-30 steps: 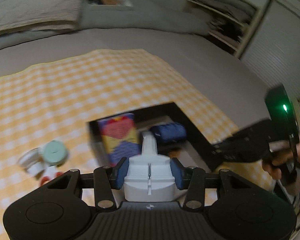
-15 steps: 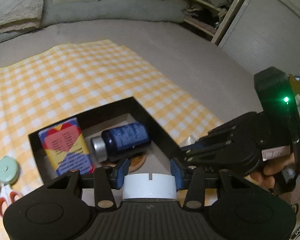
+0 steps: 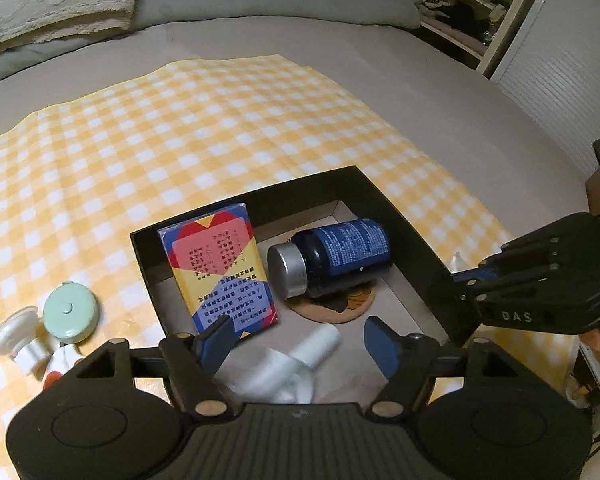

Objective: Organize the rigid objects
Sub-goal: 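Carry the white holder with the left gripper into the black box, then open the left gripper and withdraw from the black box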

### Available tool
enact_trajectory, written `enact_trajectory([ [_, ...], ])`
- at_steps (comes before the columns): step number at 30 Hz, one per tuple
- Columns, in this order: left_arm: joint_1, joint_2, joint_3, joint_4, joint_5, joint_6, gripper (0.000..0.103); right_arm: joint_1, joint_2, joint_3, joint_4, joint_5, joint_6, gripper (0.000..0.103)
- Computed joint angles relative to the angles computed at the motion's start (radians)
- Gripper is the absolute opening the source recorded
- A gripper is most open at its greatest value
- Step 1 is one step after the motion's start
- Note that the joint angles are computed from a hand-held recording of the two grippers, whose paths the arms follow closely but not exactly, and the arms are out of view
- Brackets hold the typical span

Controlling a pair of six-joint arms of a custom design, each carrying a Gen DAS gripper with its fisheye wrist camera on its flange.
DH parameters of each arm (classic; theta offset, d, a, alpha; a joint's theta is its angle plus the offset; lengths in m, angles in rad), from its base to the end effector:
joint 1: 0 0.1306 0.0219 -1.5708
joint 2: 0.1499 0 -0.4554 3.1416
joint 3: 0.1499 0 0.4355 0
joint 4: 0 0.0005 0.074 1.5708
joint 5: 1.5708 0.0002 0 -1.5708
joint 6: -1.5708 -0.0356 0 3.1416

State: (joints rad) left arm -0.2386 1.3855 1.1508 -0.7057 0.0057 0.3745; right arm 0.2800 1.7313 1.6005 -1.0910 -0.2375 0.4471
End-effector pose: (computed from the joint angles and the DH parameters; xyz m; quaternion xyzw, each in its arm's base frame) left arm 0.4796 -0.1174 0.3958 -0.0637 0.9486 -0.0961 0.2947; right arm 0.6030 0.1816 0.4053 -0.3669 0.9067 0.1019 0.1815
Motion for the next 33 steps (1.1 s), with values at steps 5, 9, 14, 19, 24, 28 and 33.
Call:
enact_trajectory([
  [5, -0.003, -0.018, -0.001, -0.011, 0.009, -0.004, 0.074, 0.002, -0.001, -0.001, 0.001, 0.003, 0.000, 0.007],
  [9, -0.009, -0.030, -0.003, -0.034, 0.010, 0.000, 0.080, 0.004, -0.001, -0.003, 0.002, 0.008, -0.001, 0.007],
  [14, -0.018, -0.047, -0.010, -0.054, 0.002, 0.008, 0.090, 0.005, 0.000, -0.003, 0.004, 0.016, 0.001, 0.007],
  [19, -0.033, -0.076, -0.025, -0.063, -0.036, 0.021, 0.099, 0.008, -0.003, -0.005, 0.012, 0.023, -0.003, 0.006],
  [24, -0.046, -0.107, -0.042, -0.086, -0.107, 0.058, 0.101, 0.009, -0.007, -0.007, 0.022, 0.026, -0.009, 0.006],
  [28, -0.044, -0.138, -0.063, -0.103, -0.159, 0.086, 0.101, 0.010, -0.010, -0.011, 0.026, 0.032, -0.006, 0.006],
  [33, -0.022, -0.179, -0.092, -0.127, -0.193, 0.111, 0.102, 0.011, -0.011, -0.012, 0.028, 0.037, -0.002, 0.006],
])
